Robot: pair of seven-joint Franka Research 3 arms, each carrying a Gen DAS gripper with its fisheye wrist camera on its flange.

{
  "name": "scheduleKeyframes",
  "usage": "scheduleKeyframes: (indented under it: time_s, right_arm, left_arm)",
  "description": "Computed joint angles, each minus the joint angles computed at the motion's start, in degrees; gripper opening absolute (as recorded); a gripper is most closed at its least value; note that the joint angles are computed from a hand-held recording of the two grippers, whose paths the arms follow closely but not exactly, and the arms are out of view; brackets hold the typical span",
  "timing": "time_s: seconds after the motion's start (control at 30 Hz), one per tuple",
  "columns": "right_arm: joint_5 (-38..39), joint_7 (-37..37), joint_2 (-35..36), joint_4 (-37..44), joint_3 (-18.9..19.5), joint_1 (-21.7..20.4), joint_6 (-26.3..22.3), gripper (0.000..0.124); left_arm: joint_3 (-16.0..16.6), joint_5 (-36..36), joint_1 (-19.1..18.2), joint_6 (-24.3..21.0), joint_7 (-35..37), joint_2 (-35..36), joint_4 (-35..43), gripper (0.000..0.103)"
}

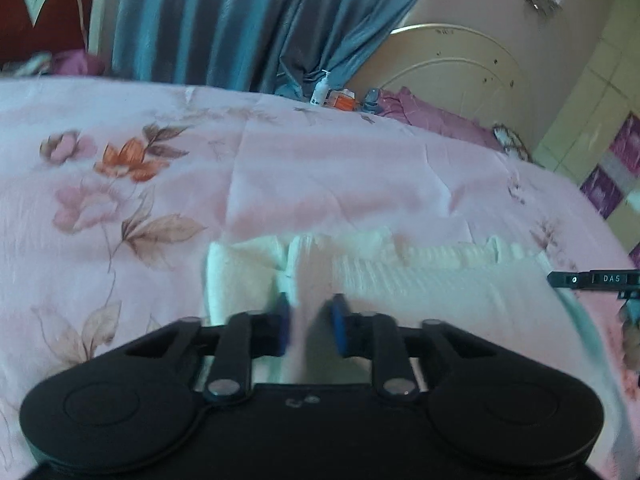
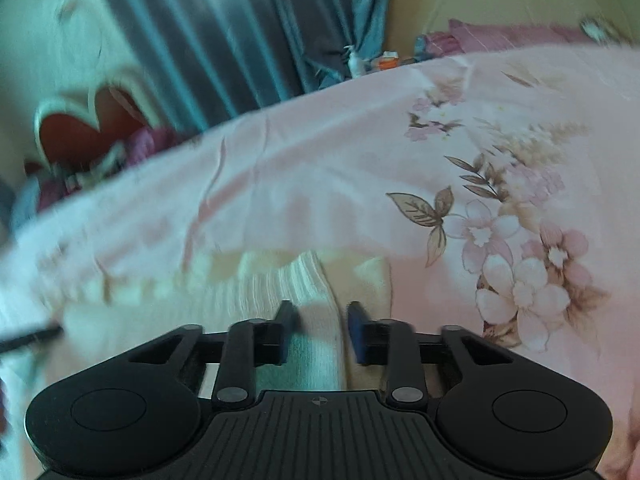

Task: Fold small clothes
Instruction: 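Grasp the sweater strip end with the left gripper and fold it over, then release the sweater and pat the folded layers flat with both grippers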

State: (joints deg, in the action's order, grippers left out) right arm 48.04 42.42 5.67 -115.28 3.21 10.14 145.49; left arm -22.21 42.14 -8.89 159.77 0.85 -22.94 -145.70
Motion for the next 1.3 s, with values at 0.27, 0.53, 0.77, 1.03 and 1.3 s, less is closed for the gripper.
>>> scheduleKeyframes:
  time_s: [0.27, 0.53, 0.77, 1.03, 1.3]
  right_arm:
    - [7.43, -9.32, -2.77, -4.07, 0.46, 1.27, 8.9, 0.001]
    - [-1.38, 2.08, -1.75, -4.28, 0.4, 1.99, 13.36, 0.019]
    - [6.1, -11.66, -4.52, -5.81, 2.19, 5.02, 9.2, 0.044]
    - [3.47, -3.39, -0.07, -5.81, 1.24, 4.8, 19.69, 0.045]
    - [14.7, -19.51, -8.79, -9.79, 1.9, 5.33, 8.95, 0.045]
  left_arm:
    - [-3.07, 8.7, 2.53, -1.27, -9.36, -1.45, 0.75, 0.003]
    - [-3.24, 5.74, 1.83, -7.6, -13.65, -2.45, 0.7, 0.033]
    - [-1.95, 10.34, -2.13, -10.26, -2.08, 7.26, 10.87, 0.065]
    - [0.33, 16.96, -4.37, -14.4, -15.09, 4.99, 5.11, 0.065]
    - [-4.08, 23.09, -7.58, -21.77, -18.28, 6.7, 11.12, 0.072]
